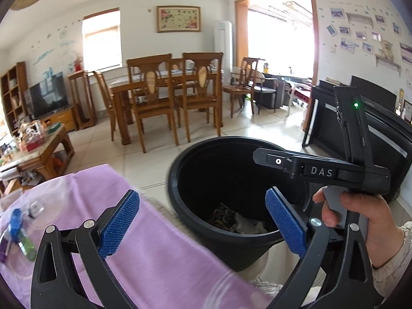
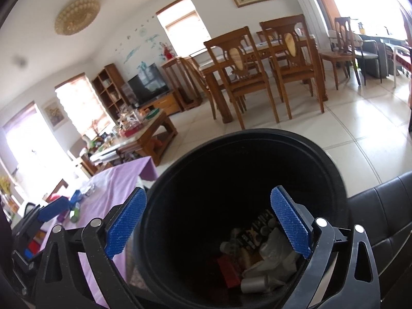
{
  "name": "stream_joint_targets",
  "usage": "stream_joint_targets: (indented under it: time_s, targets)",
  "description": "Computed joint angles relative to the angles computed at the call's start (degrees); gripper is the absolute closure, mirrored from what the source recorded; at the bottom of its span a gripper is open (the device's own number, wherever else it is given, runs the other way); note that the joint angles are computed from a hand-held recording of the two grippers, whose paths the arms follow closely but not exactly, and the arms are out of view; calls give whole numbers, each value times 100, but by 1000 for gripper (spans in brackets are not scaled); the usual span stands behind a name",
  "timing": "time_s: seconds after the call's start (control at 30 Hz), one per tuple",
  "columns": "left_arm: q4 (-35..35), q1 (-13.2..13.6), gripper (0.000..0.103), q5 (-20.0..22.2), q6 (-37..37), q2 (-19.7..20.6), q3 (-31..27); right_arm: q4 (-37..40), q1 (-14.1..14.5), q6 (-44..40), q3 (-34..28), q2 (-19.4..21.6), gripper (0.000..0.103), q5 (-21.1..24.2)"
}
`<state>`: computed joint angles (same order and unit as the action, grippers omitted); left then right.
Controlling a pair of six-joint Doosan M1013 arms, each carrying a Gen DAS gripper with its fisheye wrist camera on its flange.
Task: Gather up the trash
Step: 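Move both open tools back from the bin to the table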
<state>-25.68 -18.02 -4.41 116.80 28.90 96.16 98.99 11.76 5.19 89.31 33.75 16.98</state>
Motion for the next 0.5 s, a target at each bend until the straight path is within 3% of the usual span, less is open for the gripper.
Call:
stream_joint_targets:
  time_s: [0.1,0.23,0.37,0.5]
  targets:
    - [24,127,5,-100,-148,-125,176,-431,141,361,-119,19,5,-10]
    - [-446,305,5,-231,187,-252,364,-1538,386,1308,-387,101,5,-14]
    - [-348,543,5,-359,-140,-381,556,-2587,648,2209,-674,211,5,19]
    - [-860,845,5,-436,144,-487,703,-3184,893,2662,-913,317,5,96]
